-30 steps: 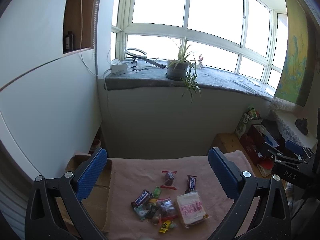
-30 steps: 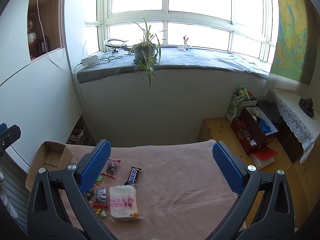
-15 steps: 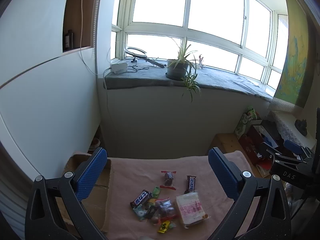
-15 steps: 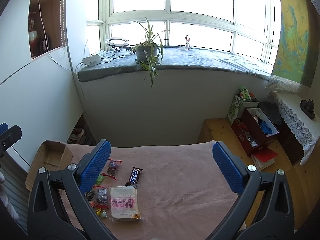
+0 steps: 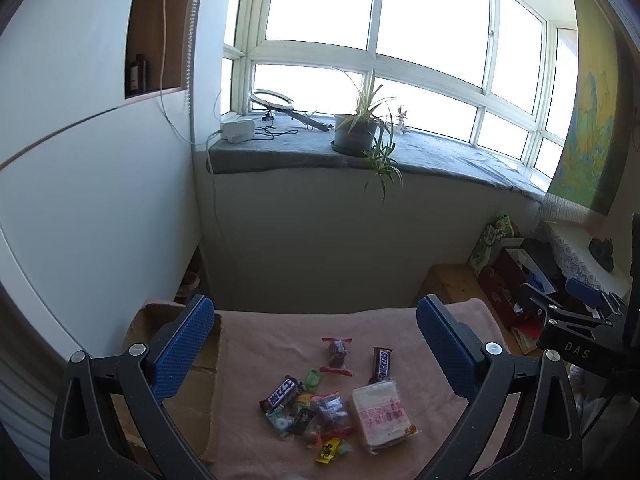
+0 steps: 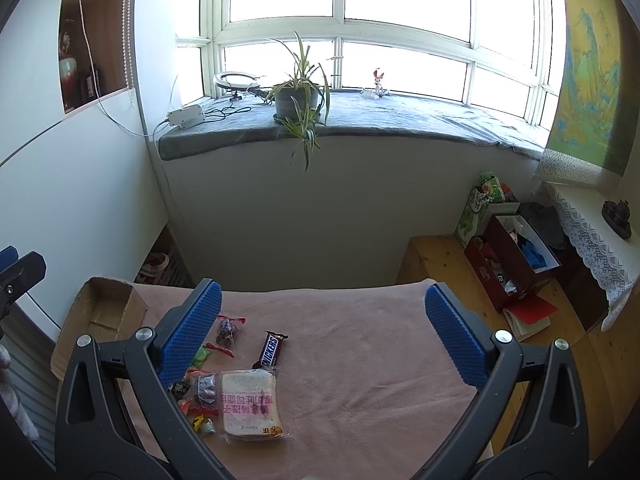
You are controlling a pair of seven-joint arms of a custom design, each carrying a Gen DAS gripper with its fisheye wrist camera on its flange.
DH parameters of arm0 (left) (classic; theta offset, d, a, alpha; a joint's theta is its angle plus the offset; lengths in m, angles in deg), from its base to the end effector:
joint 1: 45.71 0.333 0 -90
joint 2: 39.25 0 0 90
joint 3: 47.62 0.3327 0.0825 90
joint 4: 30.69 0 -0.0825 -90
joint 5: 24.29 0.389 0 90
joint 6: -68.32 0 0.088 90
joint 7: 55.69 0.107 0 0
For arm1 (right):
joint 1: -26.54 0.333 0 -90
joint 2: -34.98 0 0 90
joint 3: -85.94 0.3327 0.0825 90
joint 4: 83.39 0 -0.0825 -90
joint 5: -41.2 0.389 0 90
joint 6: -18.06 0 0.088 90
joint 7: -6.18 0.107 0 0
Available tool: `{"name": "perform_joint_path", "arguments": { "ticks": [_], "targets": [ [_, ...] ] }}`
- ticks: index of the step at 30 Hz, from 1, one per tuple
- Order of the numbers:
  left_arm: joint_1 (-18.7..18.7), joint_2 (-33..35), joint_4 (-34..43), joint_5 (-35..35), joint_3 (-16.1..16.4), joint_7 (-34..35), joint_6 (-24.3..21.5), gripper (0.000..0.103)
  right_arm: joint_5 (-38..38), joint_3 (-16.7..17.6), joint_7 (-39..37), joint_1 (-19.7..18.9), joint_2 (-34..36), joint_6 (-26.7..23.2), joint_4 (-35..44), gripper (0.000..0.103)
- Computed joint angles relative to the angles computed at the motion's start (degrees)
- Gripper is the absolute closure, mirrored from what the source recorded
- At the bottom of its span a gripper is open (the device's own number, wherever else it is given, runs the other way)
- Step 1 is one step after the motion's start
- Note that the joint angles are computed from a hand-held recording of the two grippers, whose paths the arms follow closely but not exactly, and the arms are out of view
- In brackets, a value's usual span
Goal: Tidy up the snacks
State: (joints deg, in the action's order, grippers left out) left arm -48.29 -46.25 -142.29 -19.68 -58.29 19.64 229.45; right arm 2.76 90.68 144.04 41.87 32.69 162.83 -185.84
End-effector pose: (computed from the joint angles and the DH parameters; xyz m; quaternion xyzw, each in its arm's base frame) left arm 0.5592 -0.1427 0.6679 -0.6076 0.6376 -0.3838 0.2773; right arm 0.5648 0.2142 0.6647 -0.6029 0.6560 -0.3426 0.2980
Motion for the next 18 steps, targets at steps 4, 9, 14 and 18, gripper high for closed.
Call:
{"name": "perform_joint_path", "arguments": {
  "ticks": [4, 9, 14, 18],
  "targets": [
    [-0.1, 0.1, 0.1, -0.4, 0.1, 0.3, -0.3, 0.002, 0.1, 0.0, 0.0, 0.0, 0.0, 0.1, -0.1, 0.0],
    [-0.5, 0.3, 0.1, -1.5, 0.2, 1.1, -1.0, 0.002, 0.4, 0.0, -0.1, 0.0, 0.1, 0.4, -0.6, 0.0],
    [-1.0, 0.7, 0.3, -3.1, 0.5, 2.5, -2.1, 0.002, 1.5, -0.1, -0.8, 0.0, 0.1, 0.7, -1.4, 0.0],
    [-1.2, 1.1, 0.4, -4.2, 0.6, 3.1, -2.9, 0.002, 2.6, -0.2, -2.0, 0.0, 0.3, 0.5, -1.5, 0.0]
  ]
}}
